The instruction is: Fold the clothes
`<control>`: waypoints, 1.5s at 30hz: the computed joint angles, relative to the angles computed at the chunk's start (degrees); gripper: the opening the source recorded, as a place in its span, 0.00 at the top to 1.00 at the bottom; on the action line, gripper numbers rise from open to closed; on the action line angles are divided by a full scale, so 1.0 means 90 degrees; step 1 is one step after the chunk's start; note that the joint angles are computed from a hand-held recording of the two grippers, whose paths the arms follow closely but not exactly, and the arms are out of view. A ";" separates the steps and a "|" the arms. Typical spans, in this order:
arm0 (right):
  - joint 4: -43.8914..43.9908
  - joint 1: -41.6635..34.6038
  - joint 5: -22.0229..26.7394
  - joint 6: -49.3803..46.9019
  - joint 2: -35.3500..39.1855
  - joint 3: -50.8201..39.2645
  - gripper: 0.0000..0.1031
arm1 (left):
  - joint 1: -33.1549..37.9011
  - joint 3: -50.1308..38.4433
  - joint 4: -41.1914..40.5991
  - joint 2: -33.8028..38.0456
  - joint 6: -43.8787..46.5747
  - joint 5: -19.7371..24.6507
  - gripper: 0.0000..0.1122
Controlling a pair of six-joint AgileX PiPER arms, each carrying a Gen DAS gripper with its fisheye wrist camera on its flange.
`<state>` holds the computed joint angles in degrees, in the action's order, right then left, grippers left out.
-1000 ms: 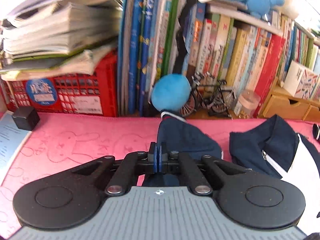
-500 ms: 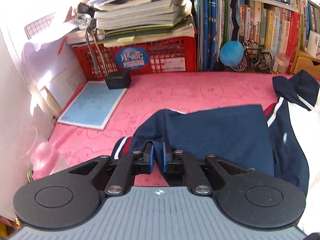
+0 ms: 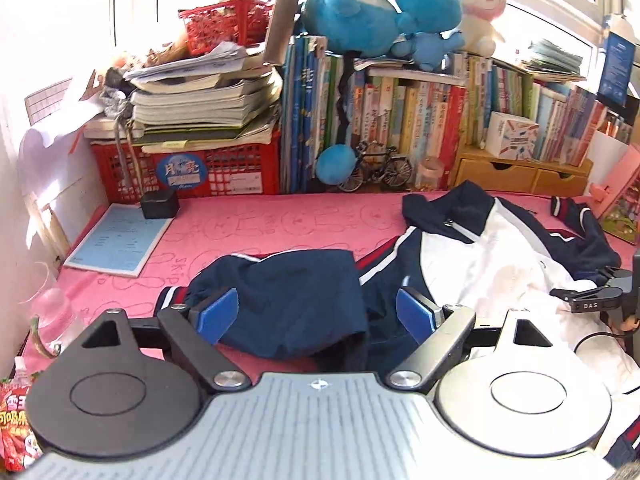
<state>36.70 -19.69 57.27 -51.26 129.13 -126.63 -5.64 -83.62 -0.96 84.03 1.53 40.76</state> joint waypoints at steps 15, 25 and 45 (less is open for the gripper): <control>-0.0080 0.0019 -0.0023 0.0144 0.0052 -0.0074 0.03 | -0.0380 -0.1365 0.1183 0.2546 -0.1015 0.0261 0.26; -0.0126 0.0030 -0.0021 0.0216 0.0082 -0.0123 0.00 | 0.0383 -0.0580 0.1866 0.1997 -0.2069 0.0510 0.25; -0.0108 0.0035 -0.0066 0.0196 0.0036 -0.0036 0.00 | -0.0457 -0.1197 0.1568 0.3126 -0.2591 -0.0345 0.41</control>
<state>35.73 -19.38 56.67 -49.50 129.45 -126.96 -9.75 -94.39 13.15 112.16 -21.78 37.65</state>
